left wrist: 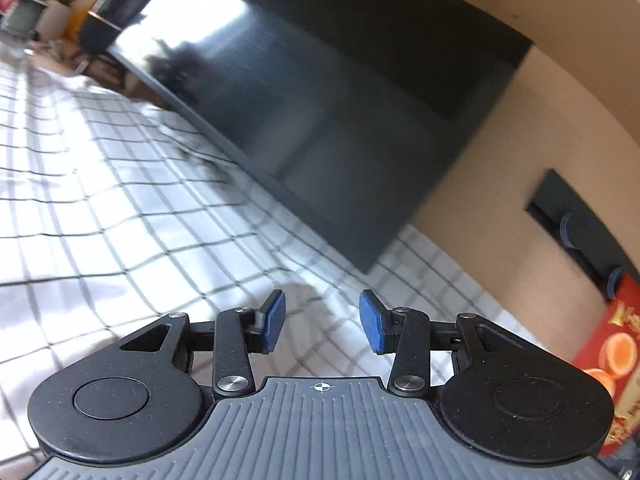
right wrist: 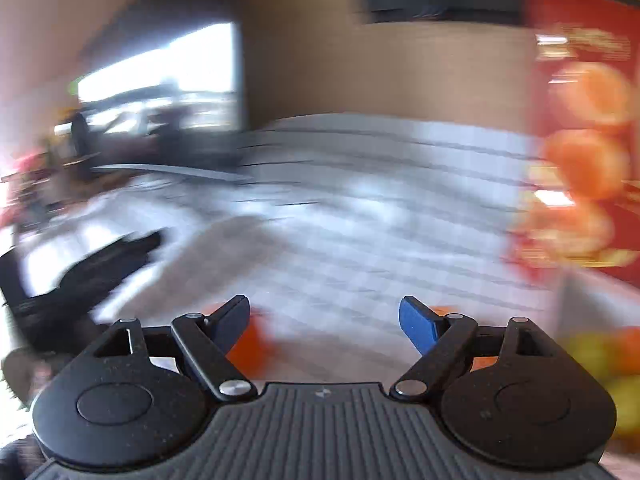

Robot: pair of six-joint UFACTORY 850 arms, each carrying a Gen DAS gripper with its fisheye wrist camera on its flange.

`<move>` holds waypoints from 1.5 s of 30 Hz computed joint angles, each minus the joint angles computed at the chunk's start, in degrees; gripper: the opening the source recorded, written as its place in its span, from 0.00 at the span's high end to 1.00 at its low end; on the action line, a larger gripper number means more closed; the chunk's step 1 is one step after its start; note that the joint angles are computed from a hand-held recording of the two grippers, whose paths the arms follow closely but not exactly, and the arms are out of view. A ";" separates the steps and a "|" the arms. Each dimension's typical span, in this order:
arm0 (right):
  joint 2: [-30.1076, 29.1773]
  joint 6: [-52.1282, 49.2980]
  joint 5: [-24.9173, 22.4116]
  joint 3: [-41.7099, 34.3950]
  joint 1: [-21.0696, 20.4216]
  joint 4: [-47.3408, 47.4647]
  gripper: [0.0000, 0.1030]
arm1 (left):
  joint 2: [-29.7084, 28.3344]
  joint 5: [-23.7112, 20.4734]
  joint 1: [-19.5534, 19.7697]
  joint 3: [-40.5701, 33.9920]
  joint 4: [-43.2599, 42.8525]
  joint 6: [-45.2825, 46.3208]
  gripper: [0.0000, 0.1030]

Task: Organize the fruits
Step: 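Grasp a large orange on the cloth with the right tool, then grasp a small tangerine with the left tool while the right tool holds the orange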

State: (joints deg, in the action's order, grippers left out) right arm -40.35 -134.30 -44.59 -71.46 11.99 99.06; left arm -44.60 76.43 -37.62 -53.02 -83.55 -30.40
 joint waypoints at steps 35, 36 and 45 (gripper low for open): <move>-0.88 4.60 4.74 3.00 -11.04 -13.04 0.34 | -0.48 -8.22 2.20 -1.24 21.95 4.41 0.56; -0.80 2.31 5.53 3.37 -12.40 -11.23 0.33 | -0.55 -8.89 2.31 -1.87 24.47 4.59 0.56; -3.07 -14.81 0.44 3.86 -19.13 5.81 0.20 | -1.50 -27.71 1.46 -15.58 35.48 26.67 0.56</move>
